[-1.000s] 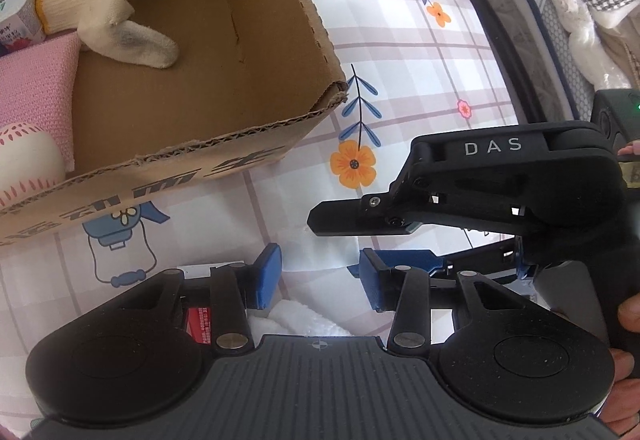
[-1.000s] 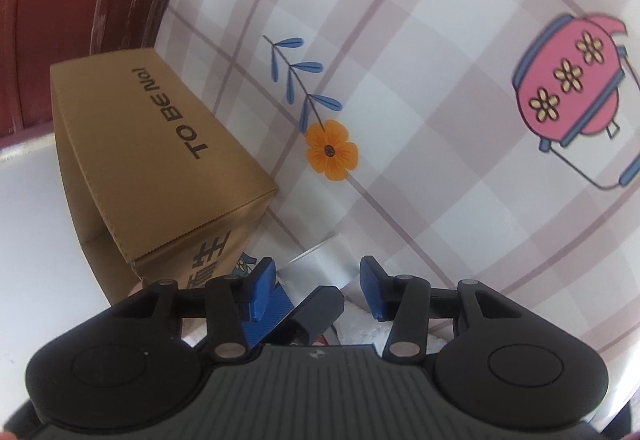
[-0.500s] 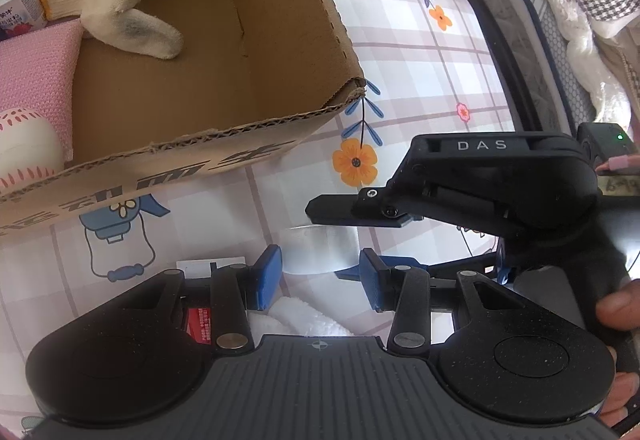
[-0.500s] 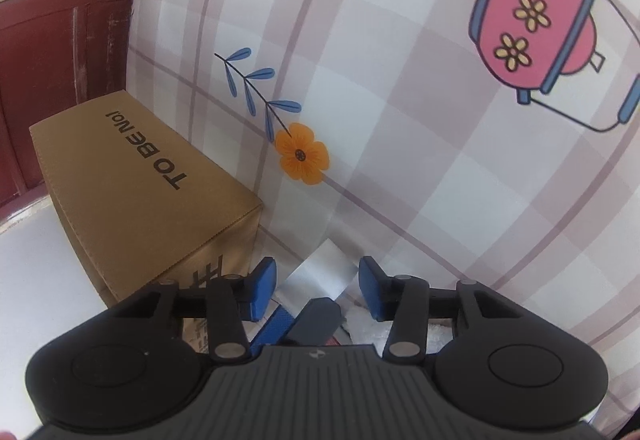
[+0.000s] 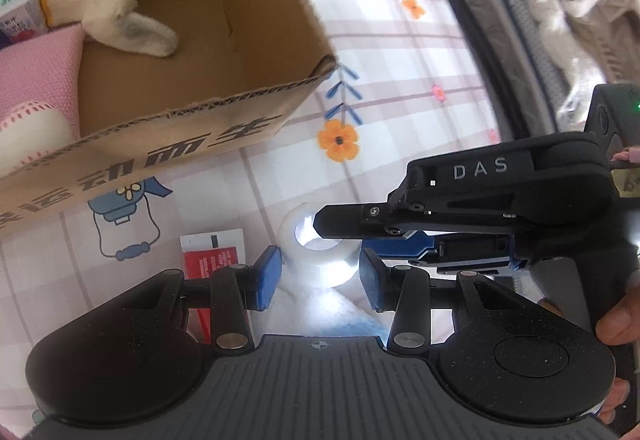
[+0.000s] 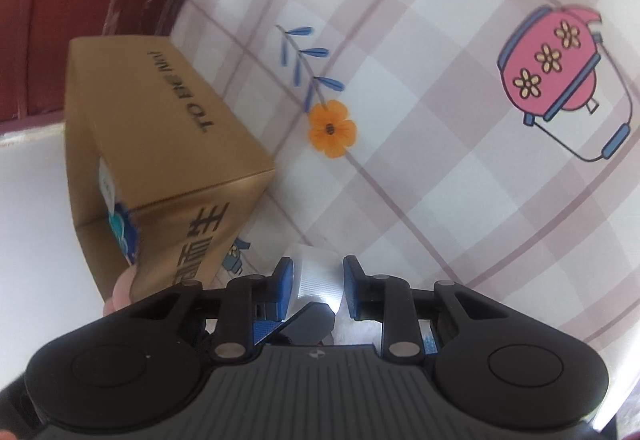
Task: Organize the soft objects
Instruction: 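Carry the tape roll with the right gripper into the box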
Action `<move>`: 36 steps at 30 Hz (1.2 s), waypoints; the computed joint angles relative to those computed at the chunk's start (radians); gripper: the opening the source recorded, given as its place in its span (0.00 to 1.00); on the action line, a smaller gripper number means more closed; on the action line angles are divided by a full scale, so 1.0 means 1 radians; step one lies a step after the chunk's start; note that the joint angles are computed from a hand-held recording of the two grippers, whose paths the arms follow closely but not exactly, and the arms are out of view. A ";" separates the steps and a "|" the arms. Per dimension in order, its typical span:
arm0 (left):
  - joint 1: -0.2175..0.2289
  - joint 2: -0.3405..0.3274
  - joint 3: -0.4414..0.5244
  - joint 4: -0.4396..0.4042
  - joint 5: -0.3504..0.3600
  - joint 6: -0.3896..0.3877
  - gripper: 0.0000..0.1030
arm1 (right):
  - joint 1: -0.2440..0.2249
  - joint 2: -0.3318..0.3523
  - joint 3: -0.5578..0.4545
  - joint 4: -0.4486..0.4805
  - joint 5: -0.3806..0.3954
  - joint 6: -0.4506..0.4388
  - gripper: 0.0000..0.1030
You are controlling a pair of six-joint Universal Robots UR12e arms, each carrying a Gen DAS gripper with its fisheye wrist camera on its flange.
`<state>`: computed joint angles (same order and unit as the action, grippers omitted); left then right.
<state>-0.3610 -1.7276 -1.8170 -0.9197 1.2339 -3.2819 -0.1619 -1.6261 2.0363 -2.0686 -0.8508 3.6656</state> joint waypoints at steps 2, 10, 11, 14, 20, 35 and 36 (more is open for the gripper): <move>0.005 0.019 -0.006 0.009 -0.016 0.001 0.41 | 0.006 -0.020 -0.010 0.003 -0.021 -0.032 0.28; 0.041 0.098 -0.006 0.082 -0.035 -0.010 0.41 | 0.061 -0.066 -0.099 -0.041 -0.089 -0.117 0.28; 0.046 0.102 -0.002 0.098 -0.025 -0.018 0.41 | 0.072 -0.058 -0.117 -0.055 -0.091 -0.123 0.28; 0.063 0.093 0.017 0.153 0.008 -0.057 0.41 | 0.101 -0.011 -0.182 -0.097 -0.095 -0.160 0.28; 0.104 0.026 0.070 0.217 0.032 -0.150 0.42 | 0.163 0.125 -0.337 -0.089 -0.135 -0.272 0.28; 0.158 0.022 0.032 0.205 0.056 -0.226 0.43 | 0.325 0.354 -0.572 0.066 -0.541 -0.663 0.28; 0.159 0.025 0.030 0.203 0.055 -0.226 0.43 | 0.332 0.360 -0.575 0.066 -0.556 -0.685 0.28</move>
